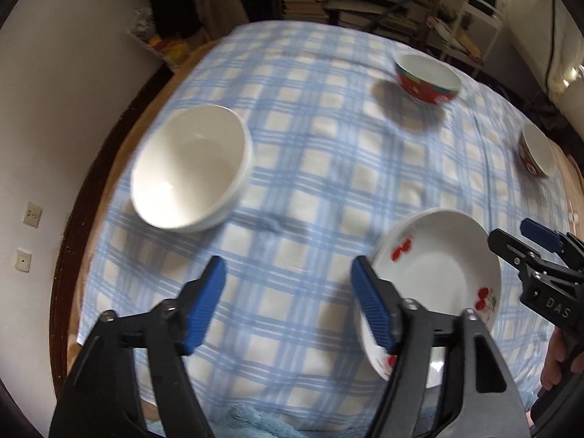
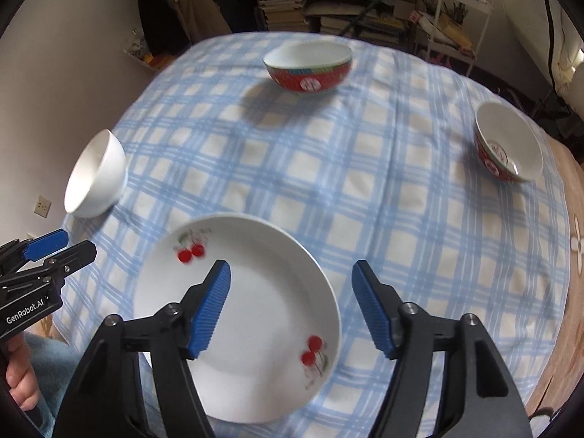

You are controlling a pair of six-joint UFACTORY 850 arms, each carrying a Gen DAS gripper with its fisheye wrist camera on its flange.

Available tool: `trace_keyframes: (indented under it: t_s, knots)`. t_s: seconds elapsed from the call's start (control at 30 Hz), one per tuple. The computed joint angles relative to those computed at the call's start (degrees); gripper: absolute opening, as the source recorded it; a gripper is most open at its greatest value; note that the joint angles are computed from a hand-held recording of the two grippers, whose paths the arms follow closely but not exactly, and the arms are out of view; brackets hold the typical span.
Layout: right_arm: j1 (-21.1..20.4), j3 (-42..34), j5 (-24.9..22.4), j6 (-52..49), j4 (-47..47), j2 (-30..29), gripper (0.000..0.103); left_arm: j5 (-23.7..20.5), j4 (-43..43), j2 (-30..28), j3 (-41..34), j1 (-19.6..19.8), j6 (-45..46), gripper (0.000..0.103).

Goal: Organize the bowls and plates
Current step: 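Reach both grippers to a plain white bowl and close on its rim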

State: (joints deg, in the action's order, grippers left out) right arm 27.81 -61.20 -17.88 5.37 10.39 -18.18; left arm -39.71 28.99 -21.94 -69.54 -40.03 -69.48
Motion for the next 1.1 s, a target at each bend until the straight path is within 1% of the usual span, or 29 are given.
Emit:
trace_keyframes:
  t_s: [0.03,0.07,0.1,0.13,0.2,0.27,0.4,0.6,0.77,0.87,1.0,1.1]
  knots:
    - [0.1,-0.6,0.2,-1.6,1.5,-0.2,0.081,-0.5,1.4,0.4,0.3,0.3,-0.8,0.082]
    - [0.3,-1.4,0.3,-3.3,3.4,-0.6,0.083,-1.0,2.6,1.0,0.8,0.5,-1.8,0.085]
    - [0.6,-2.4,0.3,-4.7,4.9,-1.1,0.087,-1.7,3.8,1.3,1.1,0.9,-2.9,0.090]
    - [0.9,-3.2,0.4,-5.6,5.7,-1.6,0.092,-2.4,5.1,1.8,1.6,1.2,-4.5,0.091]
    - [1.7,-5.3,0.0,-4.8,4.6,-2.7,0.096,-2.6,6.3,2.8,2.6,2.3,-6.0,0.092]
    - [2.6,-7.8,-0.5,-4.2,3.5,-4.0,0.097,-2.3,6.6,3.8,3.8,3.7,-6.8,0.093]
    - [4.3,-13.0,-1.9,-4.9,3.5,-7.1,0.098,-3.9,8.5,4.5,5.0,6.1,-9.6,0.093]
    - [6.6,-20.5,-4.9,-4.8,1.8,-11.5,0.098,-0.8,3.3,5.1,6.9,11.6,-6.7,0.093]
    - [8.4,-26.8,-7.6,-3.4,-0.8,-15.6,0.098,-1.8,3.2,4.1,7.0,13.5,-6.1,0.093]
    - [9.0,-29.7,-8.9,-1.6,-1.9,-17.8,0.098,-1.0,0.4,3.0,7.3,15.0,-4.6,0.093]
    - [9.6,-33.5,-10.7,-1.2,-2.2,-21.0,0.098,-2.8,2.4,0.9,6.6,15.1,-5.8,0.093]
    - [10.3,-36.4,-12.1,0.3,-3.8,-23.7,0.098,-0.8,0.5,0.2,6.7,16.1,-4.3,0.093]
